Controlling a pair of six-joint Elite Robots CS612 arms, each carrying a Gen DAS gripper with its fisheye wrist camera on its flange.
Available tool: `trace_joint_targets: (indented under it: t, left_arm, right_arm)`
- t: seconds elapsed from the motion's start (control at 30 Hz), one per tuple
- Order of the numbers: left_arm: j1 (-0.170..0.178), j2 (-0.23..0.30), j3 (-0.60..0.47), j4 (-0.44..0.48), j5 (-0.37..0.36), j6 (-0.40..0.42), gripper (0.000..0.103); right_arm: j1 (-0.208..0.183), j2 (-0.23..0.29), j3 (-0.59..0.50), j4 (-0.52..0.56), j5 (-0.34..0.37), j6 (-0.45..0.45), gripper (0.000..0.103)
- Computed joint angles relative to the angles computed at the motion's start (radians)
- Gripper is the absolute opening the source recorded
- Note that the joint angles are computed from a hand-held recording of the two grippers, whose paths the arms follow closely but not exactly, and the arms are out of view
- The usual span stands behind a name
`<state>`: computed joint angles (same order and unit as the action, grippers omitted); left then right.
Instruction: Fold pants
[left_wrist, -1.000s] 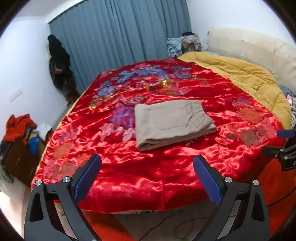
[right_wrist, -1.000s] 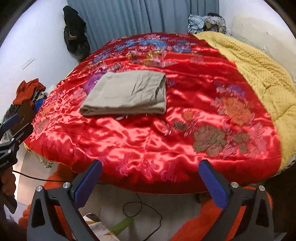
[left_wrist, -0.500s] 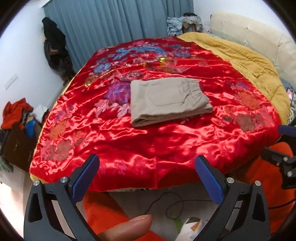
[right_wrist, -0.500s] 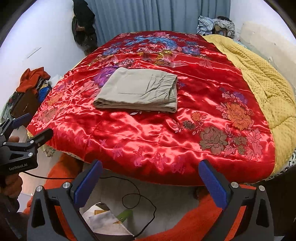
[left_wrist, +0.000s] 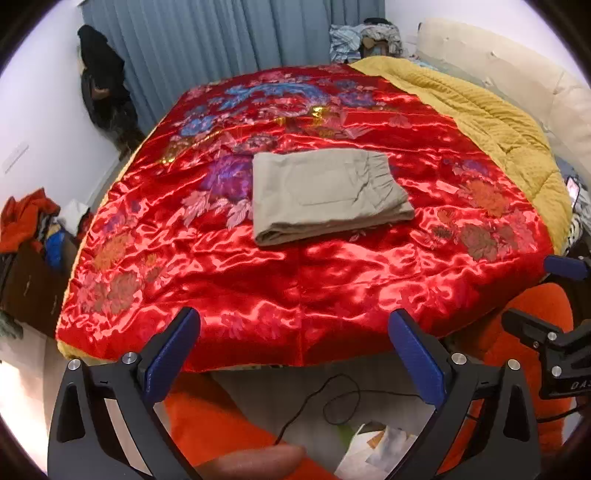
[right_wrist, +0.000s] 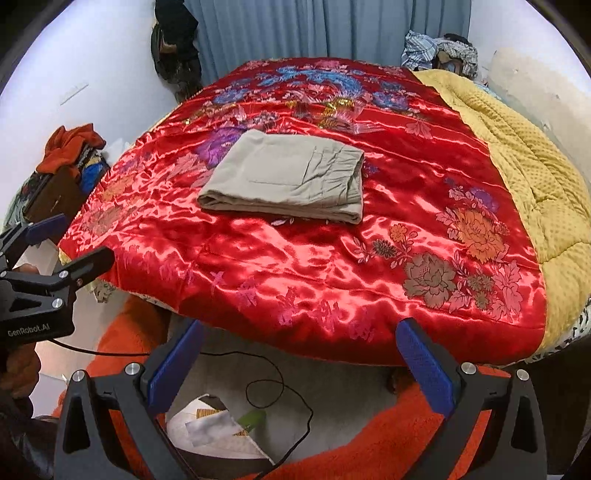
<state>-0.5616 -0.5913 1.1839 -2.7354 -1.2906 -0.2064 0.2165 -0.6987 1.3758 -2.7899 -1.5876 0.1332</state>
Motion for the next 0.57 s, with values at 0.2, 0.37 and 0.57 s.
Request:
trace_joint_targets:
  t: [0.2, 0.37, 0.57]
  left_arm:
    - [0.001, 0.001, -0.002, 0.012, -0.008, -0.007, 0.102]
    - [0.003, 0.000, -0.001, 0.012, -0.018, -0.013, 0.102]
    - [0.003, -0.001, 0.004, 0.000, -0.018, -0.026, 0.101]
  right_arm:
    - [0.003, -0.006, 0.006, 0.007, -0.024, -0.003, 0.102]
    - [0.001, -0.003, 0.005, 0.007, -0.029, 0.010, 0.102]
    - [-0.001, -0.006, 0.010, -0.010, -0.023, 0.022, 0.102]
